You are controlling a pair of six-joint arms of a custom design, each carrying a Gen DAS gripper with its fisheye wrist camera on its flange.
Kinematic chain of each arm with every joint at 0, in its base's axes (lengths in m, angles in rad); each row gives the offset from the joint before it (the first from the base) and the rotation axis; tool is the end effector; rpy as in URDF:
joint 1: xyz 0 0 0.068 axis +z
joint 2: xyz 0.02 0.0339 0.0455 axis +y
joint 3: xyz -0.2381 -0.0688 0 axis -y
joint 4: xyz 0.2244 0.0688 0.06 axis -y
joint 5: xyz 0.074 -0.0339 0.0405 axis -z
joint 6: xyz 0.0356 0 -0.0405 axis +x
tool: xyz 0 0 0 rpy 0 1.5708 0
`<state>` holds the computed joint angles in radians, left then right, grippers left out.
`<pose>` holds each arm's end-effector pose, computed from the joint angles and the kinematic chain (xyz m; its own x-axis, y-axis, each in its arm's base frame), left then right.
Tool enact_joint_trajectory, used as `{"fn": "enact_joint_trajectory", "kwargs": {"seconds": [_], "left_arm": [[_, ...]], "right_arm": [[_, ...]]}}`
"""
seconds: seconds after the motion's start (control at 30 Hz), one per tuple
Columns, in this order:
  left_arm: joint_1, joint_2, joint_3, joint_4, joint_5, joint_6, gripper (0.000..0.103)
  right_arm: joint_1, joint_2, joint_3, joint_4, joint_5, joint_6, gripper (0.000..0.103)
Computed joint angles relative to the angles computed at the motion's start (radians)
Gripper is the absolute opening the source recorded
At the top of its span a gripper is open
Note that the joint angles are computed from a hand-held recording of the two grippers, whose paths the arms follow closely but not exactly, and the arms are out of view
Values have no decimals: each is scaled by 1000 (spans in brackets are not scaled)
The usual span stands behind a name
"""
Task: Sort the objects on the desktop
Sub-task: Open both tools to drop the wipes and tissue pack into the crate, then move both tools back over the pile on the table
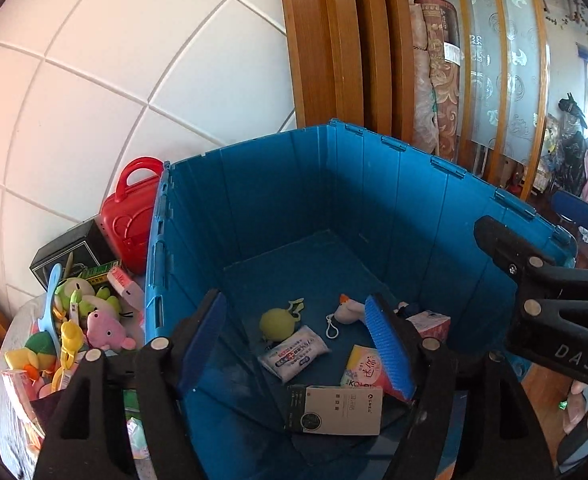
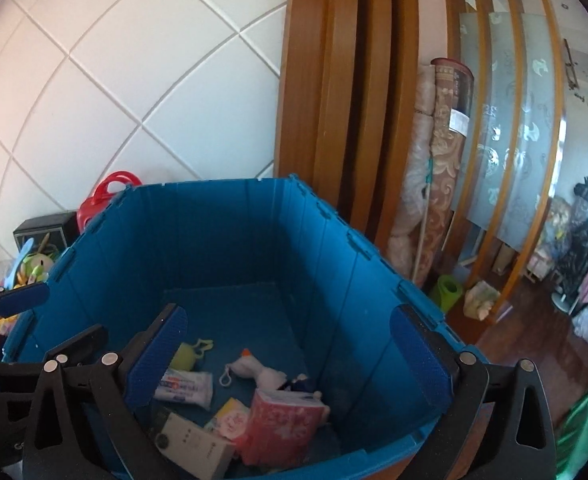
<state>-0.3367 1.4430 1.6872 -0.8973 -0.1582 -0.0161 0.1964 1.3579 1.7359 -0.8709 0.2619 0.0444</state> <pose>0.2657 -0.0871 0.3958 -0.5768 0.1851 -0.7956 0.1989 0.9765 0.0829 0.2486 0.0401 0.4335 -0.4621 -0.0482 -0.8855 0.0558 0.9950 -0.0833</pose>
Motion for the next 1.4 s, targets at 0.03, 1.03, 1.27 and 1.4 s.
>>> {"fn": "enact_joint_trajectory", "kwargs": {"seconds": [0.03, 1.03, 1.27, 1.4], "left_arm": [[7, -8, -7, 0, 13, 1, 72], [871, -486, -399, -68, 625, 345, 73], [1330, -334, -376, -130, 862, 619, 73], [1501, -177, -311, -136, 913, 739, 73]], "right_arm": [[2, -5, 0, -4, 1, 2, 103], [675, -120, -91, -70, 407, 260, 103], [889, 53, 8, 3, 450, 272, 103], [958, 208, 124, 11, 440, 293, 103]]}}
